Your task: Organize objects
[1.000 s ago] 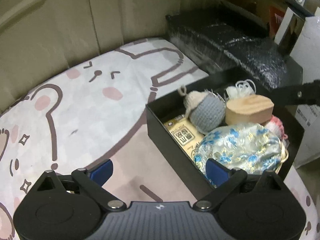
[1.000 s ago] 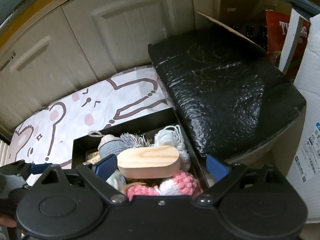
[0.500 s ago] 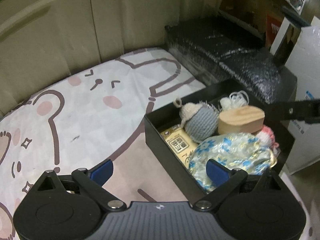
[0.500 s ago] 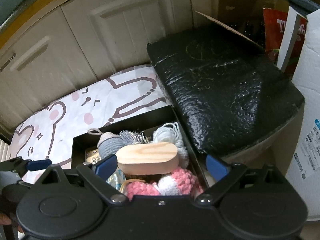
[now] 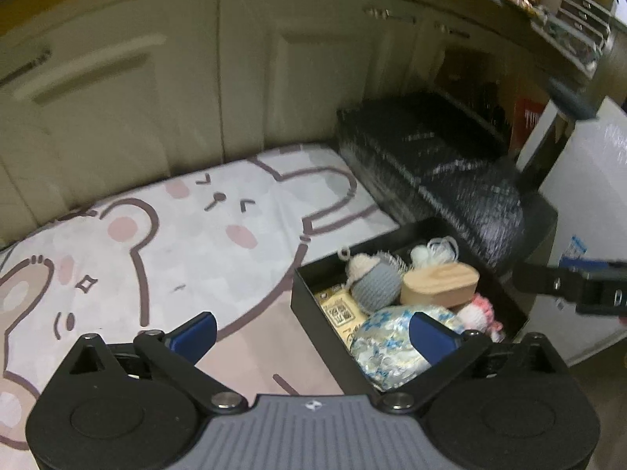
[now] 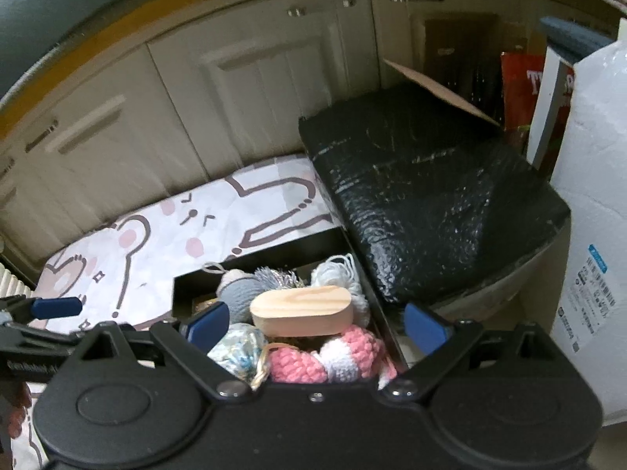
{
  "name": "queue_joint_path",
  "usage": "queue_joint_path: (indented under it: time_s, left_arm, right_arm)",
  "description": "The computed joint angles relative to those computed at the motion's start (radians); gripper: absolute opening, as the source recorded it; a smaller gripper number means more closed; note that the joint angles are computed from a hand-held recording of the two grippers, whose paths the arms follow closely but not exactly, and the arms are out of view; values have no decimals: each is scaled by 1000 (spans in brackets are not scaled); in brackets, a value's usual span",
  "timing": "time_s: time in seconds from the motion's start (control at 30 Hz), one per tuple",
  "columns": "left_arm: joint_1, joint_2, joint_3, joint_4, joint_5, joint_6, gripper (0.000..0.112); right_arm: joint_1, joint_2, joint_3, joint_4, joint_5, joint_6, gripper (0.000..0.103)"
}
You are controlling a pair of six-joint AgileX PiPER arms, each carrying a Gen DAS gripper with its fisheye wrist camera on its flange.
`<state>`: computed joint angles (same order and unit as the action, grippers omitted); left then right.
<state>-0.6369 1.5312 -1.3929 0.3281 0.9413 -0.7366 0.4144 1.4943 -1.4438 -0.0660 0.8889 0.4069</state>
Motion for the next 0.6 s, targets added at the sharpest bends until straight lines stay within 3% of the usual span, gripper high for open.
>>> queue_joint_path:
  time_s: [0.6]
  left_arm:
    - [-229, -204, -47, 184, 243, -161, 103]
  right_arm:
    - [193, -166, -75, -175, 187, 145, 98]
